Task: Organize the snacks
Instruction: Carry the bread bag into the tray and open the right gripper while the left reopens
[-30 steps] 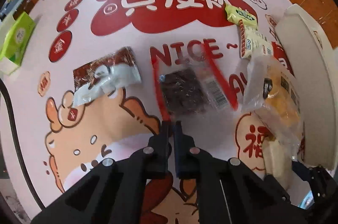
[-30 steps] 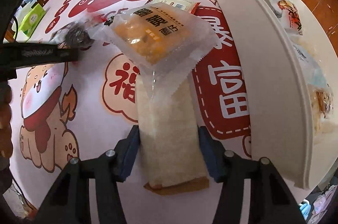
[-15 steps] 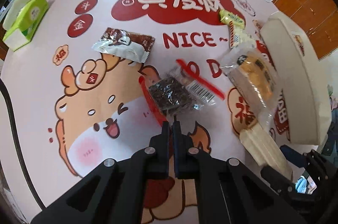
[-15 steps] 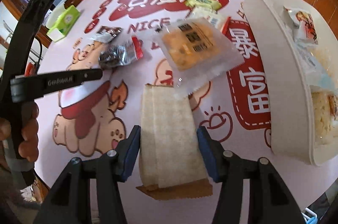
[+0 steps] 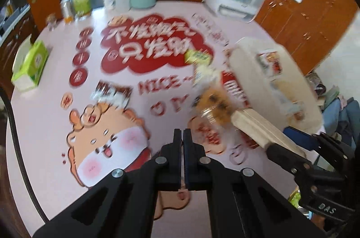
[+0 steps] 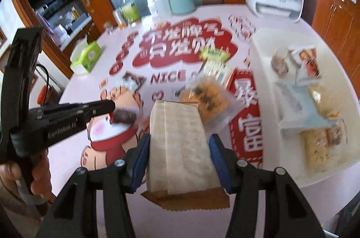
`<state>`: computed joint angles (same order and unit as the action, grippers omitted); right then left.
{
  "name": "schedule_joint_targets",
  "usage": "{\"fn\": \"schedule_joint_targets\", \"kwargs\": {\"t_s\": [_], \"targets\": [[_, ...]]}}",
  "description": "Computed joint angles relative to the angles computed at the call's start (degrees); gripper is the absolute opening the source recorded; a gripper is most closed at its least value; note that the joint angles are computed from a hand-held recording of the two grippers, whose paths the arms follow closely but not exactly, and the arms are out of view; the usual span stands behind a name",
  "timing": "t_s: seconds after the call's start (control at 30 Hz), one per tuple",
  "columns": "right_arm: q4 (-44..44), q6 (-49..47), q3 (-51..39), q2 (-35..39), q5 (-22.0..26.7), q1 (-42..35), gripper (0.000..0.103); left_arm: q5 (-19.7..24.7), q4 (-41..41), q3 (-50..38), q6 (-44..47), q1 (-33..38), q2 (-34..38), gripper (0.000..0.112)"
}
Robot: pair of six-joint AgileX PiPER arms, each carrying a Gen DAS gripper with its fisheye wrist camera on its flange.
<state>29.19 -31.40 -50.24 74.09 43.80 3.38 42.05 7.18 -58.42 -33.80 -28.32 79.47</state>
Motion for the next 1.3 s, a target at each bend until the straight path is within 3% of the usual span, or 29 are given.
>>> {"fn": "schedule_joint_targets", "kwargs": {"t_s": [0.23,0.47,0.57,0.63,0.77,0.9,1.1,1.3], "targets": [[7.36,-11.19,-5.63,-1.86,7.61,-13.53,0.053,5.3,7.4,-17.05,-7.07,-10.6,4.88,0.0],[12.02,-22.91,-13.93,1.77,16.43,-29.42,0.053,13.61,9.05,-41.18,-7.57,-16.87,18.75,0.0],[13.07,-26.63,-17.39,4.99,19.46,-34.08,0.053,16.58,8.18,-44.84,-10.31,-17.57,22.6,0.009],[13.6,-28.91,-18.9,6.72,20.44,-36.08,0.053,17.72,8.37,-44.65,-12.76,-17.78,23.73,0.026],[14.29,-32.69,-21.37,10.95,22.09,-38.53,0.053,18.35,10.17,-39.84,-19.74,-18.59,23.69,0.035],[13.68,-34.84,-23.05,14.5,22.4,-38.77,0.053,19.65,14.15,-34.38,-29.59,-19.94,22.92,0.066],[13.03,-36.92,-26.13,19.04,22.23,-38.61,0.053,18.81,15.42,-24.13,-42.58,-19.91,21.31,0.068],[12.37,-36.87,-29.4,22.76,21.8,-37.97,0.055,14.21,14.14,-15.45,-51.47,-18.76,21.56,0.068]]}}
